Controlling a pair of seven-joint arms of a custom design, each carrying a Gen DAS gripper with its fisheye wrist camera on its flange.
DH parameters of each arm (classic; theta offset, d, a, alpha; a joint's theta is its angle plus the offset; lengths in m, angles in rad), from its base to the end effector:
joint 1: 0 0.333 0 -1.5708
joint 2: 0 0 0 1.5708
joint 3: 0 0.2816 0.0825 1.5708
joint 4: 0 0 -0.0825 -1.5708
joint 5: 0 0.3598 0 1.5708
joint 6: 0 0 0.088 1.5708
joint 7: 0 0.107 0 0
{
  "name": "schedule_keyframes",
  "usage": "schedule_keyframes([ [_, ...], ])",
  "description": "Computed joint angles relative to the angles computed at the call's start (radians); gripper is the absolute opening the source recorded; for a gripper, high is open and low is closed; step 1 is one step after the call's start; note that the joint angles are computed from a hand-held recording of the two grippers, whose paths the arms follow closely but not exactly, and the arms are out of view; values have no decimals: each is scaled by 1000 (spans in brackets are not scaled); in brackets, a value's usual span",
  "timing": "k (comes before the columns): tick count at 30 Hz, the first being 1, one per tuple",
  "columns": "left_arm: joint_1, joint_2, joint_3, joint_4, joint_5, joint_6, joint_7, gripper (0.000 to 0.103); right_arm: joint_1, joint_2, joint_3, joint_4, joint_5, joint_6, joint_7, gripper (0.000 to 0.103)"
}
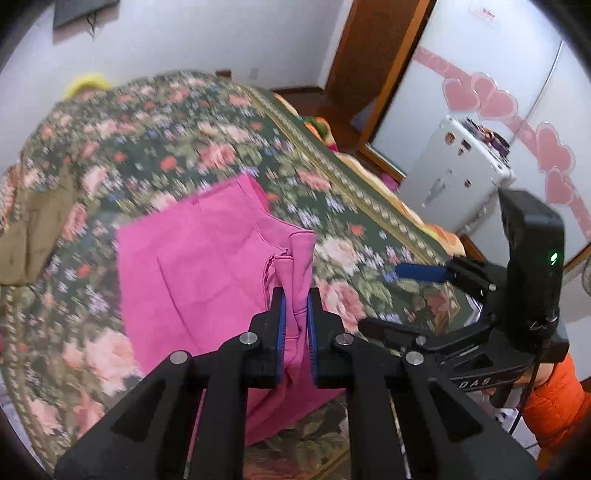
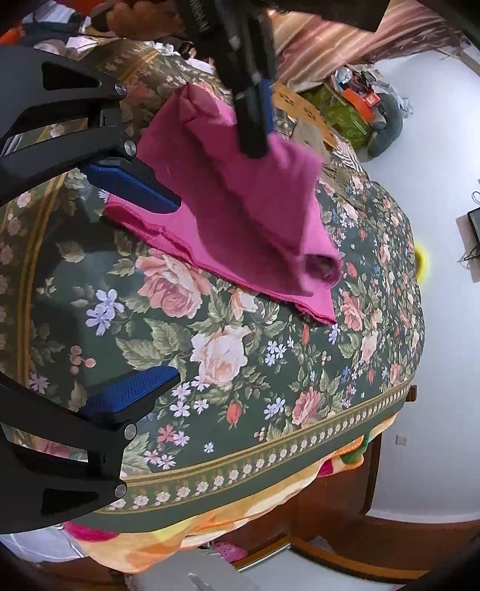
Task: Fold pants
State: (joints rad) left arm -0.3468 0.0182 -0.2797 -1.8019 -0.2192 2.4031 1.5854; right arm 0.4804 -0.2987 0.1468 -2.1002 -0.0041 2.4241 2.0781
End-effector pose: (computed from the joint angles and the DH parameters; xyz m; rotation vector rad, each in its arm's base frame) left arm 0.4769 -0.3455 0.5639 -1.4576 2.5183 -0.9094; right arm 0.4002 0.2996 0.5871 -1.9063 1.6741 -0.2361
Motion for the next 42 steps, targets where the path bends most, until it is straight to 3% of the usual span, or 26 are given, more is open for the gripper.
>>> schedule_keyframes([
  [5, -5, 20, -2, 22, 11, -76, 8, 11, -6, -6, 8, -1, -23, -2, 19, 82],
  [8, 1, 21, 3, 39, 2, -116, 2, 34, -10, -13, 14, 0, -44, 10, 34, 82],
  [9, 2, 17, 5, 41, 22, -124, -18, 48, -12, -10, 16, 8, -56, 8, 35, 82],
  [12, 11, -14, 13, 17, 66, -87, -36, 52, -14, 3, 19, 38, -79, 1, 33, 82],
  [16, 36, -21, 27, 22, 190, -53, -118, 68, -11, 25, 17, 66, -79, 28, 29, 83],
  [20, 59, 35, 44, 89, 366, -56, -218, 71, -3, 77, 18, 102, -67, 35, 12, 83],
  [25, 48, 187, 88, 275, 536, -150, -261, 71, 8, 138, 20, 113, -42, -2, -19, 83],
  [29, 46, 304, 110, 418, 506, -204, -229, 71, 15, 109, 2, 29, 49, 66, -49, 83],
  [32, 32, 423, 128, 575, 473, -267, -208, 72, 12, 98, -6, 22, 72, 61, -61, 83],
  [36, -3, 598, 148, 803, 445, -360, -164, 86, 11, 91, -12, 12, 102, 65, -78, 83],
  [39, -41, 700, 179, 923, 456, -440, -163, 87, 8, 95, -15, 21, 112, 56, -81, 83],
  [41, -59, 721, 197, 928, 472, -463, -166, 88, 1, 96, -11, 34, 95, 42, -77, 84],
  [42, -60, 694, 202, 878, 480, -432, -174, 90, -4, 97, -8, 39, 78, 37, -72, 84],
])
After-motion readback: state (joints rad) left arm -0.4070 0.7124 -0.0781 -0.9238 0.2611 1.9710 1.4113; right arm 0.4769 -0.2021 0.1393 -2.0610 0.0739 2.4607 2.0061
